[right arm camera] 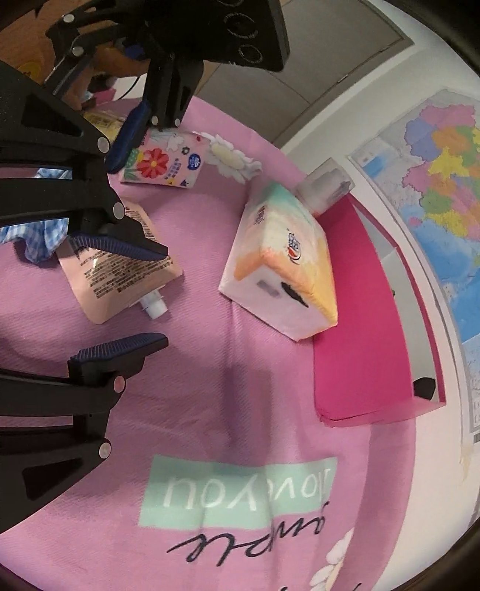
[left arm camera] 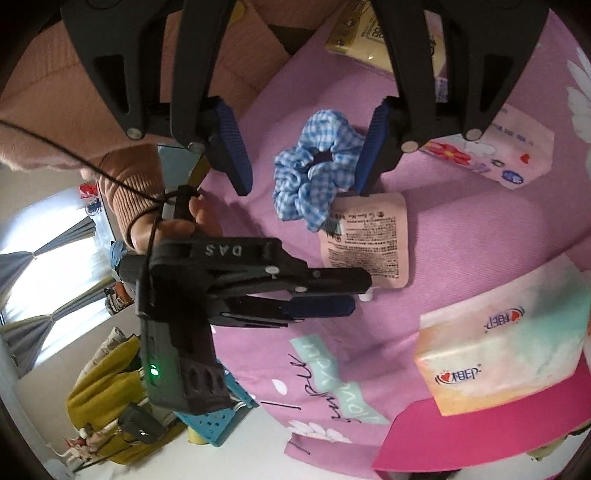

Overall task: Organize soft objects
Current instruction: 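Reach the right gripper to the blue gingham scrunchie and grasp it, then carry the scrunchie into the pink box and open the right gripper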

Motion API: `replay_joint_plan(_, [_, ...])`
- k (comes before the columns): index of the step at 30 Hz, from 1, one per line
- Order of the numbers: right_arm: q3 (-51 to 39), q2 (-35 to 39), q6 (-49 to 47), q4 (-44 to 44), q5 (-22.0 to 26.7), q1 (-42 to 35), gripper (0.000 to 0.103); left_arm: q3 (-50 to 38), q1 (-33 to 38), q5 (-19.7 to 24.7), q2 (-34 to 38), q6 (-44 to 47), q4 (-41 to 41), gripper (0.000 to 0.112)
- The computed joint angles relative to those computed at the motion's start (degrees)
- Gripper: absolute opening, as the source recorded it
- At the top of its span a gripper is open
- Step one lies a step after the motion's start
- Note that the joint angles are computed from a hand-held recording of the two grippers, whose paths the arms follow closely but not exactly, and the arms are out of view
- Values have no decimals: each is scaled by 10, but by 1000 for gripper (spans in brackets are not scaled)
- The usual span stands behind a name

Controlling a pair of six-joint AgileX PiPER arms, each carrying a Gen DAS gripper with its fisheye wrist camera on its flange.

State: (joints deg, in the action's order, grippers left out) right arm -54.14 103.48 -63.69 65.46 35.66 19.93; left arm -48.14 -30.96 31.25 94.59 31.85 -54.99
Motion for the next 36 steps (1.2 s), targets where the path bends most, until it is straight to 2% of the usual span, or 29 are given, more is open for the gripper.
replay_joint_plan(2, [1,0,-4,5,3,-3,42,-18,0,17,11,-17,6,60])
replay_joint_plan(6, [1,1,-6,9,0,1,42,-22,-2,40,19,13,-37,60])
replay_joint_plan(17, [10,-1,-32,24,16,-16,42,-3,-1,-9,-4,-107,59,59])
replay_joint_plan(21, [25,-15,-40,26,45,-38,43,9,-7,-20,-13,-108,85,59])
replay_joint_plan(24, [49,-42,-73,35,94,-59,44,18,-16,-34,-19,-110,104,59])
replay_joint_plan(26, [66,-60,-84,21,127,-69,53,26,-21,-42,-27,-110,118,59])
replay_joint_plan(27, [75,-70,-88,14,134,-68,53,28,-23,-45,-30,-116,129,59])
replay_joint_plan(29, [93,-87,-82,-8,133,-54,53,31,-21,-45,-31,-119,138,59])
replay_joint_plan(31, [103,-95,-65,-23,103,-25,53,33,-18,-46,-33,-113,139,59])
replay_joint_plan(33, [106,-94,-51,-36,76,-2,36,33,-21,-48,-33,-112,140,59])
replay_joint_plan(34, [105,-91,-54,-37,75,2,16,35,-20,-47,-34,-97,127,59])
replay_joint_plan(36, [112,-98,-73,-18,77,-4,14,38,-18,-43,-34,-61,91,59])
